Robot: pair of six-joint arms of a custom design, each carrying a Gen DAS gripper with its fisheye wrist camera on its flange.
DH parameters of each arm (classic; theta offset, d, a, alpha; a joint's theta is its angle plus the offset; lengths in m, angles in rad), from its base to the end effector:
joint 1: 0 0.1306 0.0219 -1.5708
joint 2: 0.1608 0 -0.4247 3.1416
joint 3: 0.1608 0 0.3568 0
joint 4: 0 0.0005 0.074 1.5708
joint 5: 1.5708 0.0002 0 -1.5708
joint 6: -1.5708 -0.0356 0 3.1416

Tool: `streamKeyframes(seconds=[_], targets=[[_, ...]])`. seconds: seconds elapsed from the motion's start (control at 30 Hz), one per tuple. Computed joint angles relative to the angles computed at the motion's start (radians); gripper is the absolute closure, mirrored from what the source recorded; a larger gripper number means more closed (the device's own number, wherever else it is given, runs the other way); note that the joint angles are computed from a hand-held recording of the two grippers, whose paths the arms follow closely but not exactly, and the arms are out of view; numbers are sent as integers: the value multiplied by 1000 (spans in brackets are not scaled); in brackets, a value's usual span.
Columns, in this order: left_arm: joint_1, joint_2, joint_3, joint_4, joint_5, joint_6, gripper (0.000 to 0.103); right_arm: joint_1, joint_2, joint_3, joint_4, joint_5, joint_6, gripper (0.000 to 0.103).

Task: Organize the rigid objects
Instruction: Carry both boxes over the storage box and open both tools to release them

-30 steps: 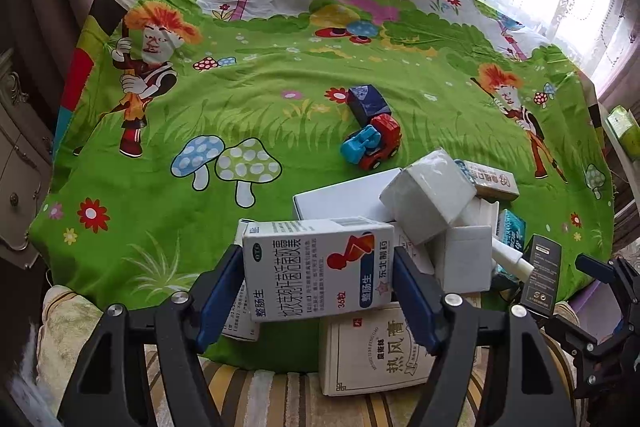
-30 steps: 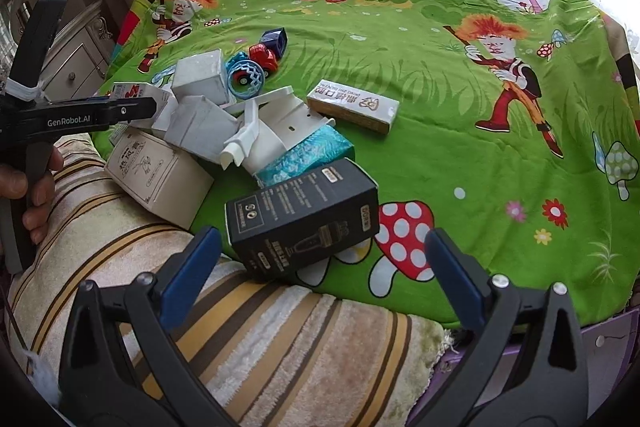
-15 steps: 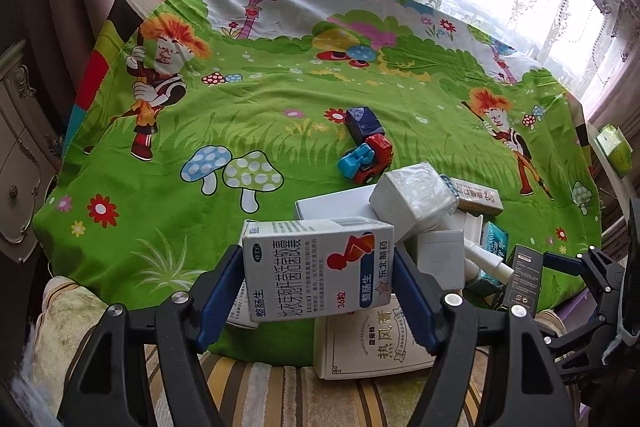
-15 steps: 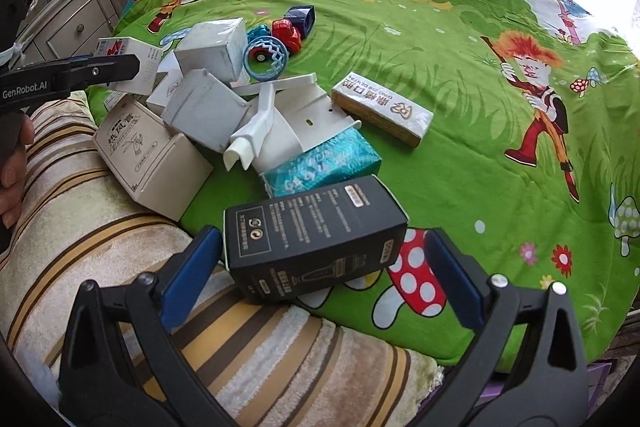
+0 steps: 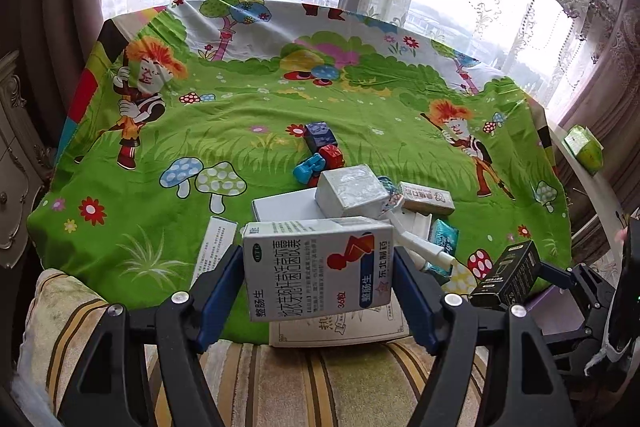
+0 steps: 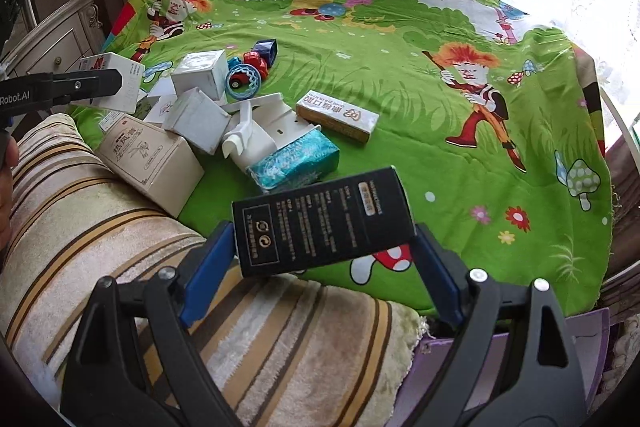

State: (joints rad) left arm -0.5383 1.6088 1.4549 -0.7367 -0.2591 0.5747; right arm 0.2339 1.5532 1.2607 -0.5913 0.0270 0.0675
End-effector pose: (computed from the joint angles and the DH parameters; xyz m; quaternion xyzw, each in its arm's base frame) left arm 0.4564 -0.2625 0.4078 -0.0601 0.9339 -0.0713 0.3452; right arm 0.4804 0.1130 0.3632 -0.1368 0.9315 0.0153 0.3366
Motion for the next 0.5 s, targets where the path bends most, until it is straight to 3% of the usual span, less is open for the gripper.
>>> streamKeyframes(seconds=[0.2,0.5], targets=[[-55,3,20,12,29,-22,30,-18,-109,-106,42,55,-108,14],[-158,37,82,25,102,-98,30,-95,-260,-213,4,99,-226,15]])
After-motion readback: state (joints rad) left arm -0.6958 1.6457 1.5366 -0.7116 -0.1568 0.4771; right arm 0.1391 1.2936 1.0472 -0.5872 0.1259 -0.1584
